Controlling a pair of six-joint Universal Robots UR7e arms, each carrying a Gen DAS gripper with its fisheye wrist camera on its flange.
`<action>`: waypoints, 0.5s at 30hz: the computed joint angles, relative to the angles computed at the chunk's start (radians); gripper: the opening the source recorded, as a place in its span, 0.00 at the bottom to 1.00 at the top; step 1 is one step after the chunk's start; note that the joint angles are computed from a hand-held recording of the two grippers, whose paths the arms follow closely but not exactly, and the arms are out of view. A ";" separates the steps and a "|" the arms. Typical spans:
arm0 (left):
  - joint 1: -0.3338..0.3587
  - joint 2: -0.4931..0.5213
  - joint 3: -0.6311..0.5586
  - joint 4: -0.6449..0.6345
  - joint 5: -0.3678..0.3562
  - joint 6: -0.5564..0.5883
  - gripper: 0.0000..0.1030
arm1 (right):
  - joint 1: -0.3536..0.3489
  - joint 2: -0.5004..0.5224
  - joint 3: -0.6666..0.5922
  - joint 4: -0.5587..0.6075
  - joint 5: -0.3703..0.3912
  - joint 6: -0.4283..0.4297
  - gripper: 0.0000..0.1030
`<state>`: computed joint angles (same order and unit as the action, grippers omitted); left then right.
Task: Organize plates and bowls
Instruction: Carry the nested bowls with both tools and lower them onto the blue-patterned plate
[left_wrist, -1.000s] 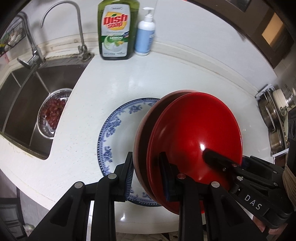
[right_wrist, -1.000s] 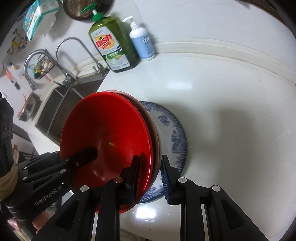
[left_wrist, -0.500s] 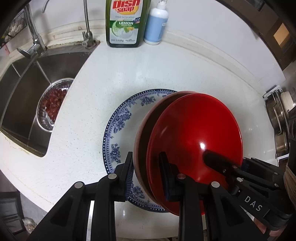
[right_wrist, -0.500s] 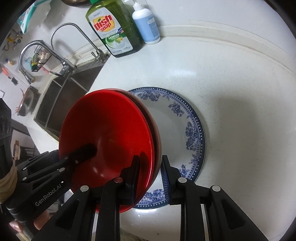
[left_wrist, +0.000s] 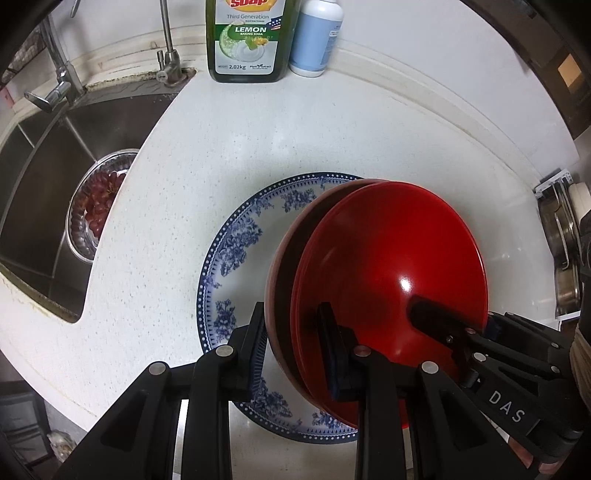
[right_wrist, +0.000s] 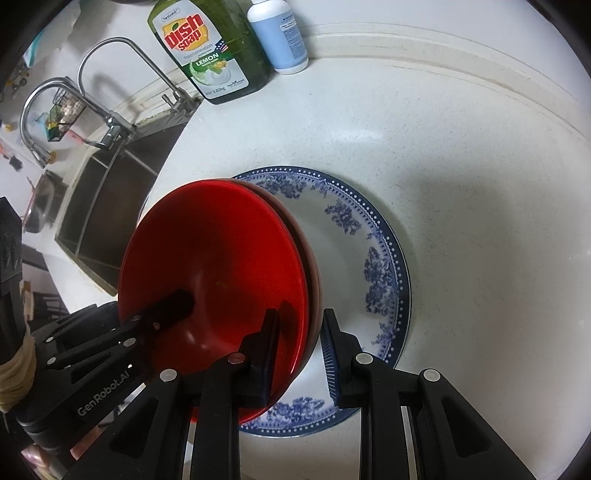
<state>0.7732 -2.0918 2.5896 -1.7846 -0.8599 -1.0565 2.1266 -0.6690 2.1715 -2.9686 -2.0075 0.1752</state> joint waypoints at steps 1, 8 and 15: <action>0.002 -0.002 0.001 -0.003 -0.001 0.002 0.26 | -0.002 0.000 -0.003 0.004 0.001 -0.001 0.24; 0.010 -0.005 0.002 -0.012 -0.008 0.005 0.26 | -0.002 0.002 -0.008 0.003 0.001 -0.011 0.24; 0.003 0.000 -0.005 0.003 0.004 -0.003 0.26 | -0.005 0.006 -0.007 -0.010 0.006 -0.023 0.25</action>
